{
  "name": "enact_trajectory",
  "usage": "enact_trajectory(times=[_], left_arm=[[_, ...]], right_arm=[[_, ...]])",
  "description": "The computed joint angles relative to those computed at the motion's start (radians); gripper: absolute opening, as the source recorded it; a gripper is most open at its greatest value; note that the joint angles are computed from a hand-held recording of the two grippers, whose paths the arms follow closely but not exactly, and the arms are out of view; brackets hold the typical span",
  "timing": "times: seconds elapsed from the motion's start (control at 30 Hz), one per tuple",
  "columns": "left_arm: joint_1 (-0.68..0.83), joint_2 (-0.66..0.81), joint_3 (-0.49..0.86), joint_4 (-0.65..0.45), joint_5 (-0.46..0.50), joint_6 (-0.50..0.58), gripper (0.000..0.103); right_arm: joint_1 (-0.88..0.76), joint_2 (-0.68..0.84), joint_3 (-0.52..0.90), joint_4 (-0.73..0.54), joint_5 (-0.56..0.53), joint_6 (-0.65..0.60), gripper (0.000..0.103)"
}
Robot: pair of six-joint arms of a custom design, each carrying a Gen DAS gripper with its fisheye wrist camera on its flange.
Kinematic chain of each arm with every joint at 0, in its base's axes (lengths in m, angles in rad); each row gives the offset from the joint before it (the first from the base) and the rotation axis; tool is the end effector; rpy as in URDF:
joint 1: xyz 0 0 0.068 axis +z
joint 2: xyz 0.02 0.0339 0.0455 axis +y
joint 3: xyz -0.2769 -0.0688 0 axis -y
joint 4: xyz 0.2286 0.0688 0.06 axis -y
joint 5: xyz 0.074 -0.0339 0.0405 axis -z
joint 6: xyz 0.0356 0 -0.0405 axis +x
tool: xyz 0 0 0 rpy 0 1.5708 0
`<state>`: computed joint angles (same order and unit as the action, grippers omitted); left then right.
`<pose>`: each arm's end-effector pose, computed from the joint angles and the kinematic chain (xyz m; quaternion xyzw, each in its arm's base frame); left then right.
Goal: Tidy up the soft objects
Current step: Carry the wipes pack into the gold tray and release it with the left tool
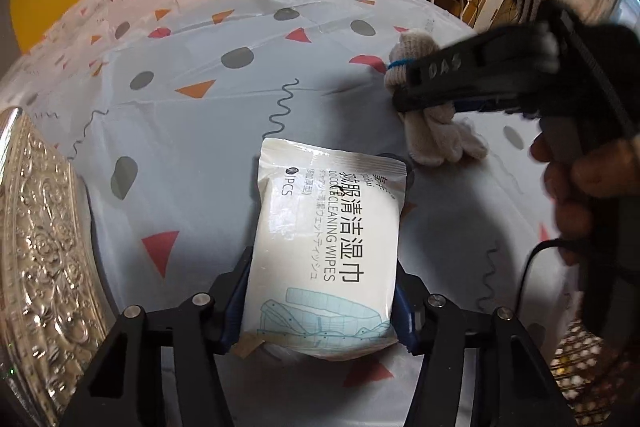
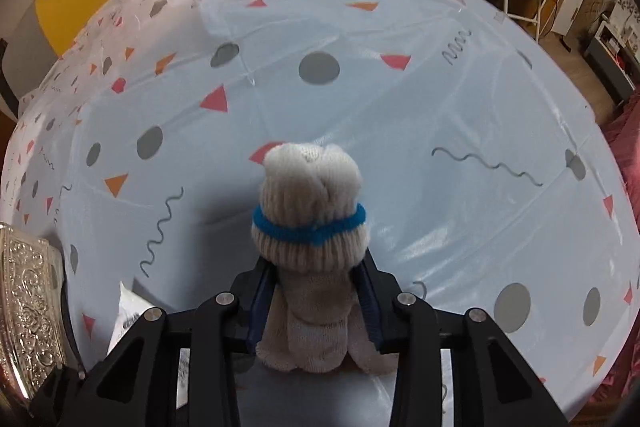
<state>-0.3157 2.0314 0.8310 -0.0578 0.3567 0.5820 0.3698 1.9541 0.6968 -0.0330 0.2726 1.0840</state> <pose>0.2954 -0.1095 0.0680 0.4467 0.8639 -0.1534 0.1751 0.2656 0.0927 0.0673 0.3607 0.9125 -0.0085 0.1929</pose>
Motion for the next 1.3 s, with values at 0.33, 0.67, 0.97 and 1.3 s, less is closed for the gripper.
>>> enact_trajectory(times=[0.33,0.67,0.97,1.3], left_arm=[[0.101,-0.175,0.199,-0.276,0.159,-0.062,0.059],[0.281,-0.186,0.463,-0.447,0.291,-0.075,0.059],[0.506,-0.087,0.7,-0.512,0.329,-0.083,0.059],[0.776,0.093,0.916,-0.567,0.345,-0.05,0.059]], right_arm=[[0.011,0.016,0.022,-0.024,0.023,-0.039,0.038],[0.046,0.046,0.069,-0.081,0.063,-0.054,0.038],[0.062,0.063,0.091,-0.098,0.071,-0.053,0.04],[0.101,0.098,0.151,-0.168,0.119,-0.061,0.04]])
